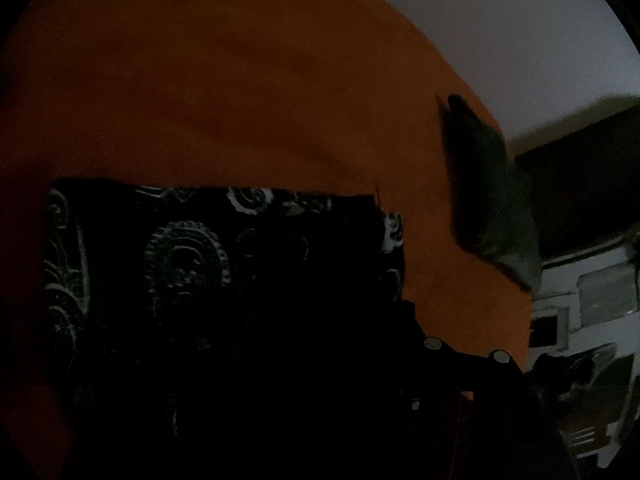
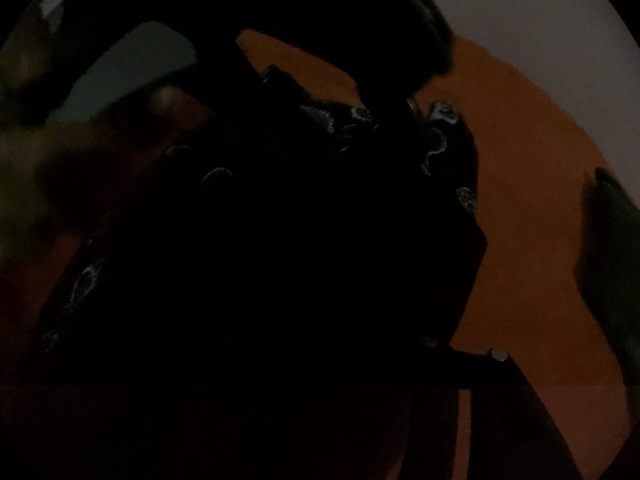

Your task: Fold clothes

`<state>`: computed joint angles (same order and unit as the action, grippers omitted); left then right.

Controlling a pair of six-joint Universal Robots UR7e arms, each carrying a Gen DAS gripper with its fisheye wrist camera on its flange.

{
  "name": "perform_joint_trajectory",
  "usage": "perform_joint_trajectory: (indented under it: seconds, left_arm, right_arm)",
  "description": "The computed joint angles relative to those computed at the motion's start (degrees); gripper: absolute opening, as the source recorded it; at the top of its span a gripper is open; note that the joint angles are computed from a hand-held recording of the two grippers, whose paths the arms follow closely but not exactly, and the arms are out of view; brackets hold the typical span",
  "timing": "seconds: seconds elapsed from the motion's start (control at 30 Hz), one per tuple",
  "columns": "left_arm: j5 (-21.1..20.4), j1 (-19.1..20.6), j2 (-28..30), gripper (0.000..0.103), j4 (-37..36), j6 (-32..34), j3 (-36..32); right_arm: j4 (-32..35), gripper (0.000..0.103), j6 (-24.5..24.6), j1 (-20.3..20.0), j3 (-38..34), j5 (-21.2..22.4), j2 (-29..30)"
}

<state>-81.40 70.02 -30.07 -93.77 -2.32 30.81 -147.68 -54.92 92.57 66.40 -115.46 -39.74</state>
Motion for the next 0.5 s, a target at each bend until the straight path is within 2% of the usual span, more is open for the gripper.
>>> perform_joint_trajectory:
  seconds: [0.1, 0.17, 0.2, 0.27, 0.37, 0.4, 0.47, 0.5]
  left_arm:
    - [-3.8, -0.1, -1.7, 0.058, -3.3, 0.7, 0.5]
    - [-9.8, -0.6, -0.6, 0.058, -0.5, 5.8, -2.4]
    - [-10.6, -1.3, 0.7, 0.058, 3.0, 8.9, -4.8]
    - [-7.6, -3.0, 3.0, 0.058, 9.1, 12.7, -7.2]
    - [-0.3, -3.9, 6.1, 0.058, 15.1, 13.0, -7.9]
    - [0.6, -3.4, 7.3, 0.057, 15.9, 12.4, -9.1]
    - [1.6, -2.2, 10.2, 0.042, 17.4, 10.7, -13.2]
    - [1.6, -1.7, 11.0, 0.037, 17.3, 9.7, -15.0]
  right_arm:
    - [-5.3, 0.053, -1.7, 0.0, 2.7, 0.3, -0.3]
    - [-7.8, 0.053, -2.7, 0.2, 3.7, 0.0, -0.1]
    - [-8.9, 0.053, -3.2, 0.3, 4.1, -0.3, 0.1]
    - [-10.5, 0.054, -4.4, 0.3, 4.3, -0.7, 0.2]
    - [-11.4, 0.054, -5.9, -0.5, 5.5, 0.6, -1.2]
    - [-11.8, 0.054, -5.7, -0.7, 5.9, 1.4, -1.5]
    - [-11.5, 0.054, -5.0, -1.5, 6.5, 4.4, -2.2]
    - [-8.7, 0.054, -4.5, -2.0, 6.2, 6.1, -3.1]
